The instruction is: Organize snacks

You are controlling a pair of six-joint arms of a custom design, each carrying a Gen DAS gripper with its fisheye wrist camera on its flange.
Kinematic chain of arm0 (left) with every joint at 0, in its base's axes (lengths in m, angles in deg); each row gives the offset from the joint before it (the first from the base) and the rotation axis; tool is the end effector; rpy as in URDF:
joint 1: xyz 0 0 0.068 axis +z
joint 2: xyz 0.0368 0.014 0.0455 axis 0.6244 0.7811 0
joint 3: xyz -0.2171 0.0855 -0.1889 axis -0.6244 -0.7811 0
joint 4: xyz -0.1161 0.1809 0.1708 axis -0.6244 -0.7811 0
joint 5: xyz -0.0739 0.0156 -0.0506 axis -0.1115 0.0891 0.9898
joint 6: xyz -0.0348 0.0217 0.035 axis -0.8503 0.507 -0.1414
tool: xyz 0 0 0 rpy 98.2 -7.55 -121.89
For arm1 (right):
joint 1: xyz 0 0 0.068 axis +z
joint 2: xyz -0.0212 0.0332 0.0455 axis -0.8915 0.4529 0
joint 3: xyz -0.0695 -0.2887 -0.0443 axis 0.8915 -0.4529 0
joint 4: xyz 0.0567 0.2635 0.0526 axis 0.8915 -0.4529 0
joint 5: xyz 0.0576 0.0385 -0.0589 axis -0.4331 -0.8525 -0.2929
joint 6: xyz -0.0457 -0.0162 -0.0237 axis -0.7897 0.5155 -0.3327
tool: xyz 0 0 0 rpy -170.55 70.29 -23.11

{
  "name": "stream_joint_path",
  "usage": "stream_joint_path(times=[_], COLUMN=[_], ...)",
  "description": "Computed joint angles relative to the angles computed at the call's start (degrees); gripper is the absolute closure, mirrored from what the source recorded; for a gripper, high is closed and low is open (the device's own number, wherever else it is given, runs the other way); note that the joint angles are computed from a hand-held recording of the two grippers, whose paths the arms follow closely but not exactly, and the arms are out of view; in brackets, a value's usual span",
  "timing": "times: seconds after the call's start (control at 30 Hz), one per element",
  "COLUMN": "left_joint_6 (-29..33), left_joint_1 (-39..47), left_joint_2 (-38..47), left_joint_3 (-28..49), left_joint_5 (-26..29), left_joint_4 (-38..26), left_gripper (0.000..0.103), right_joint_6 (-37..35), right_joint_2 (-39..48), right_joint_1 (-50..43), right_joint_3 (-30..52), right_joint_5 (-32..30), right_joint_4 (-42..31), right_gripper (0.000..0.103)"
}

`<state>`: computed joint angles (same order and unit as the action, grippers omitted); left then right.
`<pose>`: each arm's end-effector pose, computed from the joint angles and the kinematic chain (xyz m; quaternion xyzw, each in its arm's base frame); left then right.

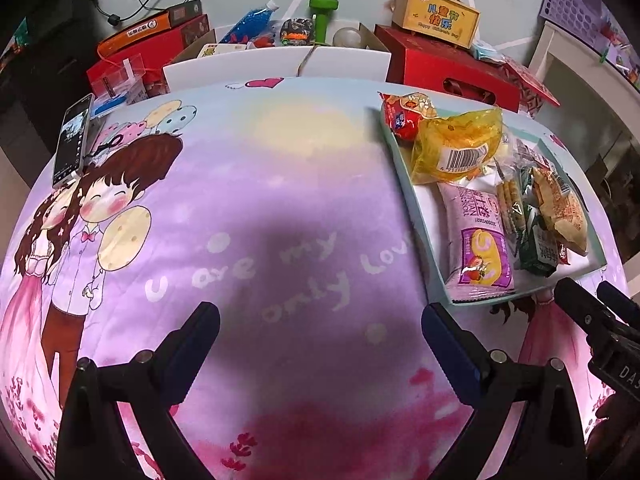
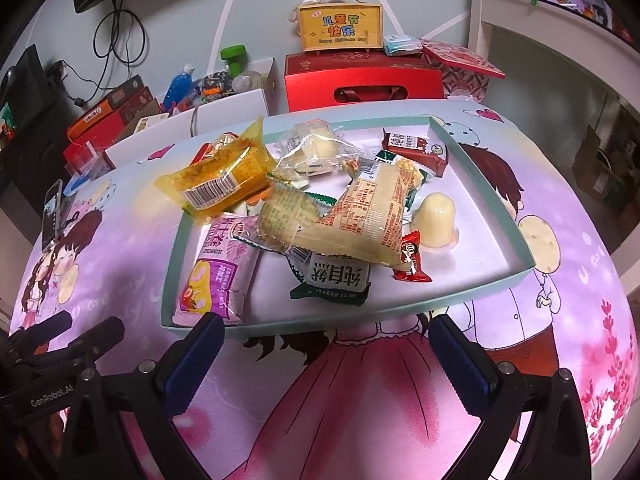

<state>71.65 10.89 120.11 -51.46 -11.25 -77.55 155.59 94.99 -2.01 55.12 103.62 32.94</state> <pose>0.2207 -0.1136 0.1663 0.1263 0.9593 -0.0572 0.2461 0.1397 0.2117 0.1765 0.1847 0.9349 -0.0168 0.3026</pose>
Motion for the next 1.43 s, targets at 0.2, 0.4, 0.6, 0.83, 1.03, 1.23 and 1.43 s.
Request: stream_joint_path(times=[0.2,0.4,0.6,0.83,1.03,1.23,1.43], left_joint_6=[-0.2,-0.2,-0.2,-0.2,-0.2,-0.4,0.2], left_joint_1=[0.5,0.1,-0.1,-0.5,-0.3,-0.3,-0.6], left_joint_2=[-0.2,-0.4,-0.3,-0.4,-0.1,0.1,-1.4], left_joint_3=[0.0,-0.2,-0.4,-0.4,-0.4,-0.4,-1.1], left_joint_5=[0.2,-0.3,-0.4,-0.7,-1.2,-1.9,-1.6], left_joint_4=[-0.1,0.0,0.2,0.1,0.1,0.2,0.8], left_gripper=[0.002,0.002,0.002,0.002,0.002,0.002,0.002], right_joint_6=[-0.1,0.0,-0.1,-0.1,0.1,0.0,0.1], right_joint_2=[0.1,0.2,0.3,0.4,0.5,0.6,0.6], right_joint_1=[-0.1,-0.1,-0.2,-0.2,-0.2,-0.2,-0.2], right_joint_3=[0.1,0.1,0.1,-0.2,-0.4,-0.2,-0.1], right_joint_5=[-0.2,-0.3,-0.3,-0.4,-0.6,-0.6,-0.6], right_joint_4=[0.0,0.0,0.2,0.3,0.5,0.3,0.2], right_gripper=[0.000,0.000,0.000,0.000,0.000,0.000,0.000])
